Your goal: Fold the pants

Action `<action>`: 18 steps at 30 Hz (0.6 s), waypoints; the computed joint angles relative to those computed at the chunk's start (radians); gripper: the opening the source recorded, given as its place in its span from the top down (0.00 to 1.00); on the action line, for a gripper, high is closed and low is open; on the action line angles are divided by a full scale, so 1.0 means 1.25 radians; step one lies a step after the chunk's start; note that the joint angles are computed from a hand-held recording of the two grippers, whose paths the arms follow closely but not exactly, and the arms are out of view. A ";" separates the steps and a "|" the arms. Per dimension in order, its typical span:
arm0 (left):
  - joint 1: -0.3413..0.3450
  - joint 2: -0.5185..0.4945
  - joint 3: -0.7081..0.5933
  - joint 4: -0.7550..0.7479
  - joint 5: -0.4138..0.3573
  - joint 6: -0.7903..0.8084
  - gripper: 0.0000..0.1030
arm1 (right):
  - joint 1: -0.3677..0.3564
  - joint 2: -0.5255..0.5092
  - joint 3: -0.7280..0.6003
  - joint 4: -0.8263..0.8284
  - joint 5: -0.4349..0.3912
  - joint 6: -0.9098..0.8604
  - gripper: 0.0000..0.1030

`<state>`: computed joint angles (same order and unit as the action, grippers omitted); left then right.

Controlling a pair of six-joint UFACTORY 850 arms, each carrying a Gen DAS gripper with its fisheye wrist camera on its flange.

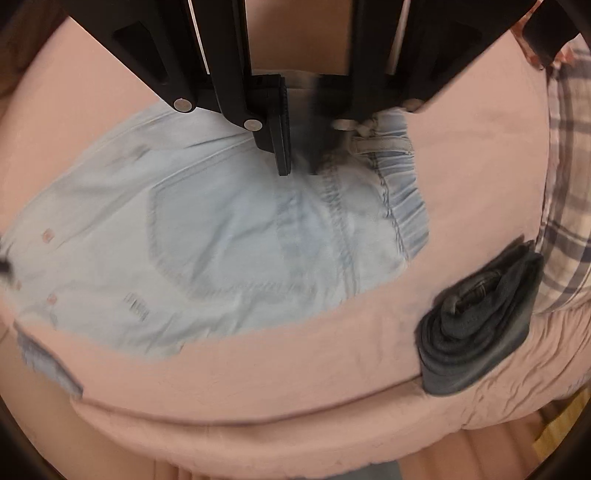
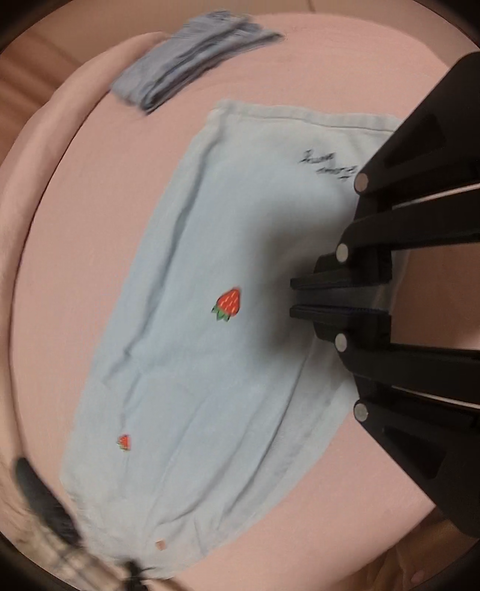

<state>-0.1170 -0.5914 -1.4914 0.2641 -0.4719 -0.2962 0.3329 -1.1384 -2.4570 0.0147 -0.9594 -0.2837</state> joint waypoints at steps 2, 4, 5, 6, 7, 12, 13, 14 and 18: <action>-0.007 0.029 0.017 -0.116 0.044 0.075 0.52 | -0.027 0.066 0.103 0.130 0.051 0.015 0.76; -0.022 0.047 0.020 -0.207 0.083 0.144 0.16 | -0.054 0.153 0.244 0.275 0.135 -0.024 0.54; -0.035 0.057 0.022 -0.243 0.099 0.173 0.11 | -0.063 0.199 0.318 0.334 0.179 -0.044 0.47; -0.043 0.050 0.004 -0.304 0.100 0.229 0.11 | -0.072 0.240 0.384 0.384 0.220 -0.064 0.47; -0.044 0.027 -0.030 -0.379 0.090 0.299 0.11 | -0.083 0.281 0.447 0.436 0.262 -0.083 0.48; -0.096 -0.091 -0.199 -0.566 0.052 0.473 0.11 | -0.134 0.380 0.627 0.650 0.361 -0.085 0.45; -0.106 -0.117 -0.235 -0.586 0.044 0.486 0.11 | -0.140 0.386 0.646 0.684 0.367 -0.072 0.45; -0.116 -0.140 -0.268 -0.602 0.033 0.494 0.11 | -0.146 0.404 0.682 0.729 0.376 -0.081 0.45; -0.139 -0.264 -0.445 -0.654 -0.017 0.470 0.11 | -0.157 0.417 0.757 0.934 0.385 -0.187 0.45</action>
